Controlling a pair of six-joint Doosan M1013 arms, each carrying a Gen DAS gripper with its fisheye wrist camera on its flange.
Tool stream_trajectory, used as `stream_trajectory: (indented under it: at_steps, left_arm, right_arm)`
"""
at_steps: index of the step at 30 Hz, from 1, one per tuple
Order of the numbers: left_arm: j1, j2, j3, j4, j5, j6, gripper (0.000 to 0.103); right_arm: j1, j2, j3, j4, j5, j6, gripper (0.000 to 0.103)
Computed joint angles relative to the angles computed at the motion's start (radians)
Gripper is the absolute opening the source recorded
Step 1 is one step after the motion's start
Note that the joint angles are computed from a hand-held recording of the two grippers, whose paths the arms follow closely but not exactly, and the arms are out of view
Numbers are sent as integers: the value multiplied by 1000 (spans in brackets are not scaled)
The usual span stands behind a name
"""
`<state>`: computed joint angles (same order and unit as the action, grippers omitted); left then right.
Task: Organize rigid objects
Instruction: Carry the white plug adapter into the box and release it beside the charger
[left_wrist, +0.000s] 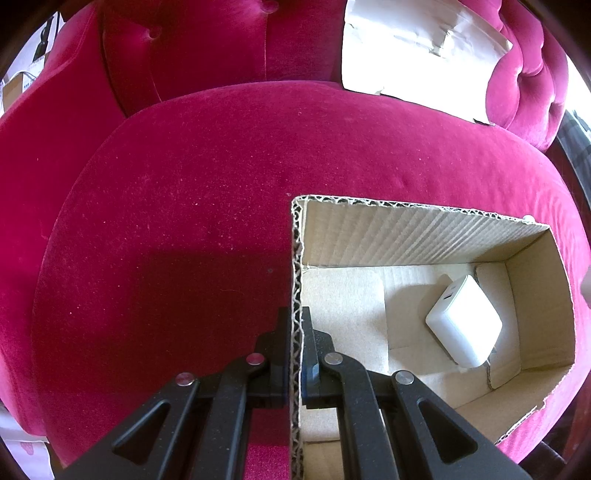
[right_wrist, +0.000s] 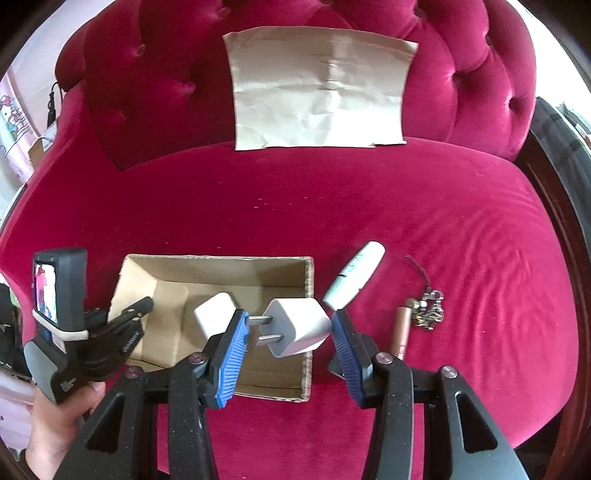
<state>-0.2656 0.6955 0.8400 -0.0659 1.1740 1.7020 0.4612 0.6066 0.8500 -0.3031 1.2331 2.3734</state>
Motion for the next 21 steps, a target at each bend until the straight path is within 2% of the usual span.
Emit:
stream_trajectory:
  at_steps: [13,21]
  left_arm:
    - [5,1,-2,-11,4,1,3]
    - [8,-2,2,-19,3,11,3]
  right_arm:
    - [6,89,-106,95,-16,-75,50]
    - [3,137,-149,148,1,-102,50]
